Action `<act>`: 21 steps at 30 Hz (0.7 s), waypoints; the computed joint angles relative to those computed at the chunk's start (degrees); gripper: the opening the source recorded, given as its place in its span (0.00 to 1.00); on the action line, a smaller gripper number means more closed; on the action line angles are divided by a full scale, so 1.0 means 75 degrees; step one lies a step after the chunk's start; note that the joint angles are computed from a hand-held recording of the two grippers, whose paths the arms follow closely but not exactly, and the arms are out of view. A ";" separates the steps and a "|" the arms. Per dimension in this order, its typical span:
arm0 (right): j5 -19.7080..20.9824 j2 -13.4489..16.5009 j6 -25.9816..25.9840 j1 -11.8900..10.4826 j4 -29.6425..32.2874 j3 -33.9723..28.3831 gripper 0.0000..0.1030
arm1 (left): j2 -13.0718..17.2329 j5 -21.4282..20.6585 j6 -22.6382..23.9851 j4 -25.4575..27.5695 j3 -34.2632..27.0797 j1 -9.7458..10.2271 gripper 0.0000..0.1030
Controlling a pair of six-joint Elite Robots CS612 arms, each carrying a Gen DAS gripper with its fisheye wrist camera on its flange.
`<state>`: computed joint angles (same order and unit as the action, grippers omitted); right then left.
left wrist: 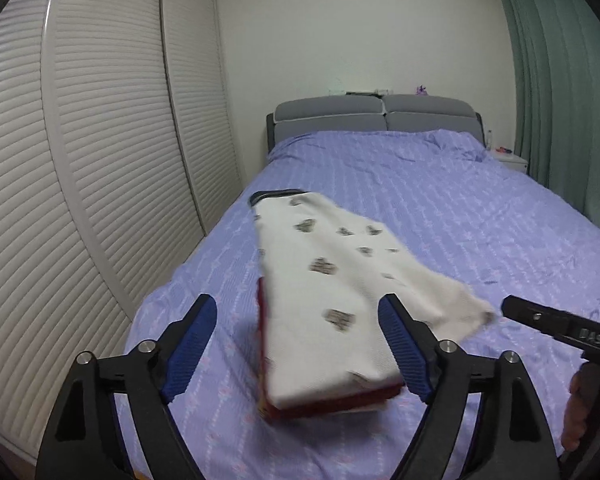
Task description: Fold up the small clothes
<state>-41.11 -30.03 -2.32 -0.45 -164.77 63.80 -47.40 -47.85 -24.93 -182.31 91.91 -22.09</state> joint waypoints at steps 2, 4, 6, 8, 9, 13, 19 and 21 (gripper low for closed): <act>-0.0150 -0.0072 -0.0243 -0.0069 0.0039 0.0100 0.72 | -0.0011 0.0123 -0.0208 0.0009 0.0024 -0.0165 0.89; -0.0565 -0.0234 -0.0885 -0.0152 0.0070 0.0296 0.76 | 0.0013 0.0237 -0.0425 0.0115 -0.0019 -0.0326 0.90; -0.0984 -0.0365 -0.1182 -0.0218 -0.0282 0.0516 0.78 | 0.0103 0.0438 -0.0523 0.0317 -0.0139 -0.0520 0.90; -0.1241 -0.0528 -0.1508 -0.0351 -0.0657 0.0795 0.81 | 0.0228 0.0781 -0.0444 0.0446 -0.0282 -0.0716 0.93; -0.1268 -0.0584 -0.1563 -0.0411 -0.0814 0.0897 0.82 | 0.0324 0.0949 -0.0289 0.0475 -0.0391 -0.0836 0.93; -0.1332 -0.0836 -0.1937 -0.0713 -0.1274 0.1336 0.88 | 0.0720 0.1632 0.0318 0.0395 -0.0848 -0.1246 0.98; -0.1591 -0.1050 -0.2428 -0.1154 -0.1611 0.1760 0.88 | 0.1117 0.1737 0.0486 0.0307 -0.1345 -0.1696 1.00; -0.1556 -0.1065 -0.2434 -0.1328 -0.1673 0.1831 0.88 | 0.1216 0.1762 0.0462 0.0364 -0.1502 -0.1805 1.00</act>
<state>-52.77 -38.01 -20.58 -10.41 -177.31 77.54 -38.27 -34.63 -21.47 -179.57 80.64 -35.63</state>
